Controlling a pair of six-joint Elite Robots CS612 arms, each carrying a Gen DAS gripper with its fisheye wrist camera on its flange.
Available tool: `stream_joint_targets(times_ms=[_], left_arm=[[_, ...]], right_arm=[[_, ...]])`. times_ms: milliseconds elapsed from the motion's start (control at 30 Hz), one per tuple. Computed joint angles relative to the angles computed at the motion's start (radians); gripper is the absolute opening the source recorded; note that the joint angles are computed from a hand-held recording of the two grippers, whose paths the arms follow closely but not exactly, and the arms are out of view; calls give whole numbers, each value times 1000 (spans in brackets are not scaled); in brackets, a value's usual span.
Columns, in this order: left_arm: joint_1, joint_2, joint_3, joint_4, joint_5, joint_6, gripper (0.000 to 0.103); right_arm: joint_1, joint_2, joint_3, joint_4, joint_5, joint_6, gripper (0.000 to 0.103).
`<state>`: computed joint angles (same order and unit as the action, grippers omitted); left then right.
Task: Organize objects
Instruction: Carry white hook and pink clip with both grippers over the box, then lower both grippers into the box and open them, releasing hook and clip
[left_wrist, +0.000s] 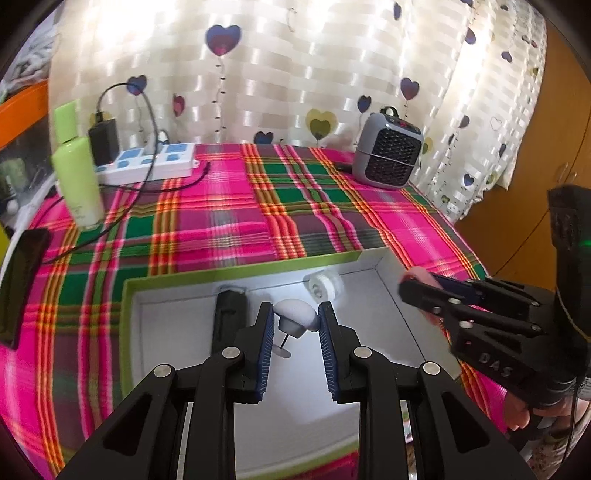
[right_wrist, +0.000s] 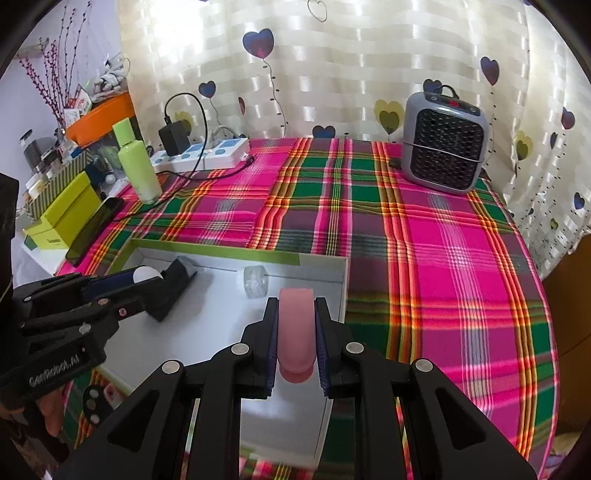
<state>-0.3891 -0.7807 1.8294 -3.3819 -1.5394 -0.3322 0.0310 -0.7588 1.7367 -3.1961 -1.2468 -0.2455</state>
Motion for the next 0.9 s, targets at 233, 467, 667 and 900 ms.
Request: stream_joint_targets(times_ms=[233,467,667,900], left_arm=[[6,30,-51,64,-19,-3,22],[17,59,-94,110,-46,-30,22],[15,64,-107,134,-37,-28,22],[19,66,-121,176,-43,-32,23]], right_arm=[[8,31,-54,55,-18,-2,18],[14,50,-85,84,-26,-12,18],[19,59,-98,89,-36,-28,18],[23,64,-106,96,-30,-38,18]])
